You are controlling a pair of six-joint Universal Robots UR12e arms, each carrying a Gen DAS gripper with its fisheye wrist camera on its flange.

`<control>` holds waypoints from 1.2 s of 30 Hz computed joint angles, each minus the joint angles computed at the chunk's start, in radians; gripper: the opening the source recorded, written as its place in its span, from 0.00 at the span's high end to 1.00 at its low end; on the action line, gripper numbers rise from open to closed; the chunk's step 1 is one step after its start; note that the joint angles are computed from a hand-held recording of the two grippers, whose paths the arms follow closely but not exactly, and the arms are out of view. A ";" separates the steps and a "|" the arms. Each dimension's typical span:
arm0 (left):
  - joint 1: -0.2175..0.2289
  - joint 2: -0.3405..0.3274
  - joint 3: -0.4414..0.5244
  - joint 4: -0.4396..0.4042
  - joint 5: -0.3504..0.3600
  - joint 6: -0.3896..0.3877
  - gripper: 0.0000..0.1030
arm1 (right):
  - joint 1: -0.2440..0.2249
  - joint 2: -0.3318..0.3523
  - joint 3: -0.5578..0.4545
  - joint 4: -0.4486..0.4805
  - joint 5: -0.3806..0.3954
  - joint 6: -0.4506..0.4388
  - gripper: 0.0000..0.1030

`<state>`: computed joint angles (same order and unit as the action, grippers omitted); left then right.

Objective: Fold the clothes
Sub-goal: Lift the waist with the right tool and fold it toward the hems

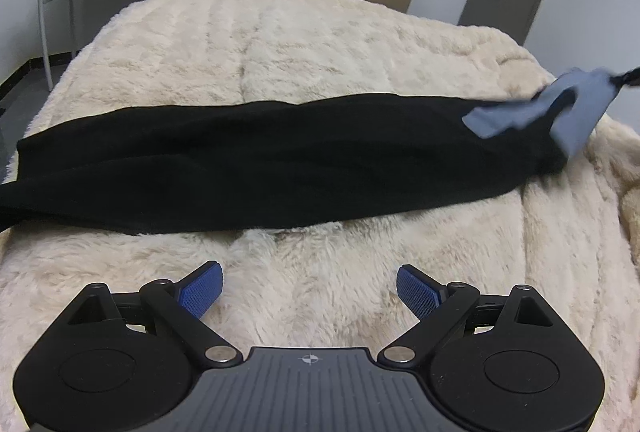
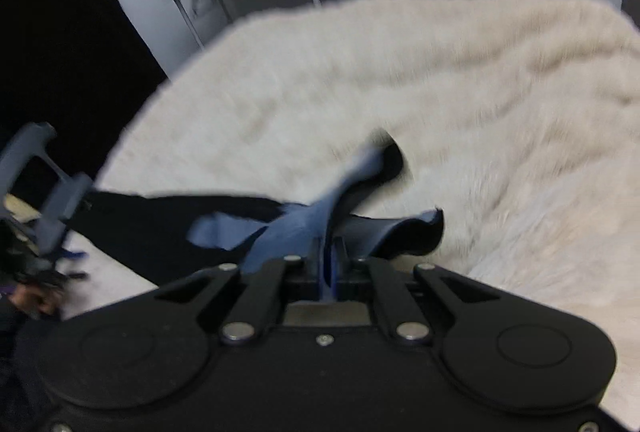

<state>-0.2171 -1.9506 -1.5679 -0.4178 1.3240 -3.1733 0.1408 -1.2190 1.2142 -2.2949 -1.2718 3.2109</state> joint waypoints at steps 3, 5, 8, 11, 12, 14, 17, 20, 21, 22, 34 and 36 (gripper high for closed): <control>0.001 0.000 0.001 -0.001 -0.012 0.008 0.11 | 0.009 -0.058 0.017 0.061 -0.054 -0.047 0.98; 0.002 0.000 0.000 0.000 -0.022 0.015 0.11 | 0.018 -0.102 0.059 0.125 -0.142 -0.038 0.98; 0.003 0.003 -0.004 0.004 -0.033 0.024 0.11 | 0.033 -0.139 0.109 0.234 -0.258 -0.017 0.96; 0.004 0.010 -0.013 0.013 -0.045 0.032 0.11 | 0.043 -0.169 0.182 0.295 -0.324 0.026 0.92; 0.005 0.013 -0.017 0.017 -0.049 0.032 0.11 | 0.045 -0.186 0.216 0.253 -0.331 0.050 0.91; 0.006 0.017 -0.022 0.025 -0.056 0.028 0.11 | 0.049 -0.207 0.253 0.189 -0.344 0.073 0.73; 0.010 0.018 -0.025 0.039 -0.064 0.012 0.11 | 0.076 -0.228 0.270 0.135 -0.443 0.122 0.63; 0.011 0.017 -0.025 0.048 -0.067 0.004 0.11 | 0.103 -0.238 0.283 0.057 -0.527 0.210 0.53; 0.010 0.017 -0.025 0.051 -0.067 0.006 0.11 | 0.108 -0.240 0.295 0.007 -0.547 0.298 0.51; 0.010 0.017 -0.025 0.055 -0.067 0.007 0.11 | 0.114 -0.241 0.306 -0.044 -0.570 0.402 0.51; 0.021 0.028 -0.045 0.110 -0.096 -0.026 0.11 | 0.310 -0.148 0.368 -0.209 -0.777 1.092 0.46; 0.023 0.030 -0.049 0.117 -0.105 -0.027 0.11 | 0.313 -0.134 0.372 -0.224 -0.761 1.113 0.46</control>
<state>-0.1940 -1.9207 -1.6171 -0.3006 1.2188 -3.2000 0.4539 -1.3529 1.5864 -2.5192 -2.0324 4.3243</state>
